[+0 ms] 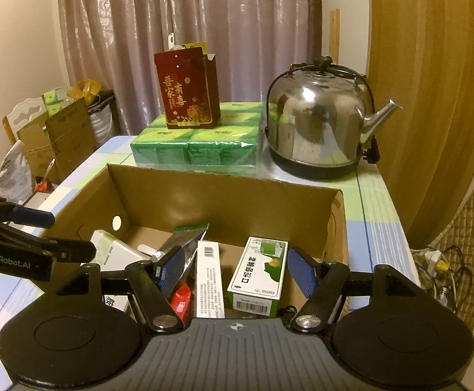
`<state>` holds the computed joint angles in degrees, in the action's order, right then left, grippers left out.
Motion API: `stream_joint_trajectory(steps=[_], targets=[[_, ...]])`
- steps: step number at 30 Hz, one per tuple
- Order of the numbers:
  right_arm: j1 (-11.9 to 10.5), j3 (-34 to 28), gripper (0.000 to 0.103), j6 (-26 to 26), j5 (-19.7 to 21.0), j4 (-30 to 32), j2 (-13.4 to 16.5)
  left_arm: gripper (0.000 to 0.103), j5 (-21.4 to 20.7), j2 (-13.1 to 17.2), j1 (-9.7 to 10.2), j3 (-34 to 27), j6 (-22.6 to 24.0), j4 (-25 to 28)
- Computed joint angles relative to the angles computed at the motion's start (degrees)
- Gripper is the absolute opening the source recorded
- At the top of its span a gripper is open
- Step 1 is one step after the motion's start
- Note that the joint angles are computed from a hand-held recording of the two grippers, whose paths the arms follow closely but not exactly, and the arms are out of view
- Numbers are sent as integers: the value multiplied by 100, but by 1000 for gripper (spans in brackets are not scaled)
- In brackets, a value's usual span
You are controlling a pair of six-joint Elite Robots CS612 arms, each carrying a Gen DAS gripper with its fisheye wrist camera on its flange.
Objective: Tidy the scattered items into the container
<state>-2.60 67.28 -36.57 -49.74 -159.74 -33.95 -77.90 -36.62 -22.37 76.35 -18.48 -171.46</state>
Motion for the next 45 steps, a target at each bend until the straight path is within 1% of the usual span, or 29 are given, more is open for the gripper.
stream_joint_trajectory(steps=[4, 7, 11, 13, 15, 18, 21, 24, 29, 32, 36, 37, 43, 45], targets=[[-22, 53, 68, 28, -17, 1, -51, 100, 207, -36, -48, 75, 137, -137], [-44, 121, 69, 25, -14, 0, -115, 102, 343, -81, -86, 154, 216, -227], [-77, 252, 83, 24, -27, -118, -213, 102, 433, -170, -119, 271, 131, -258], [-99, 306, 87, 45, -7, -139, -263, 102, 520, -217, -142, 350, 52, -327], [-118, 354, 93, 86, 0, -139, -309, 102, 618, -272, -166, 447, -21, -423], [-156, 454, 101, 128, 41, -122, -398, 102, 661, -372, -184, 607, -139, -530], [-183, 580, 101, 175, 5, -183, -492, 102, 758, -471, -210, 746, -226, -508], [-191, 725, 101, 205, -106, -262, -598, 102, 676, -570, -217, 869, -295, -450], [-235, 1009, 101, 102, -116, -251, -797, 102, 943, -728, -312, 1100, -371, -499], [-278, 1220, 101, 129, -105, -387, -914, 102, 955, -839, -359, 1257, -482, -493], [-349, 1485, 101, 101, -145, -376, -1081, 102, 1056, -982, -438, 1458, -589, -452], [-372, 1549, 101, 92, -143, -363, -1123, 102, 1143, -1015, -469, 1502, -684, -415], [-522, 1863, 101, 158, -32, -128, -1376, 102, 1193, -1242, -604, 1840, -1005, -421], [-567, 1967, 101, 123, 3, -141, -1447, 102, 1242, -1310, -658, 1952, -1102, -446]])
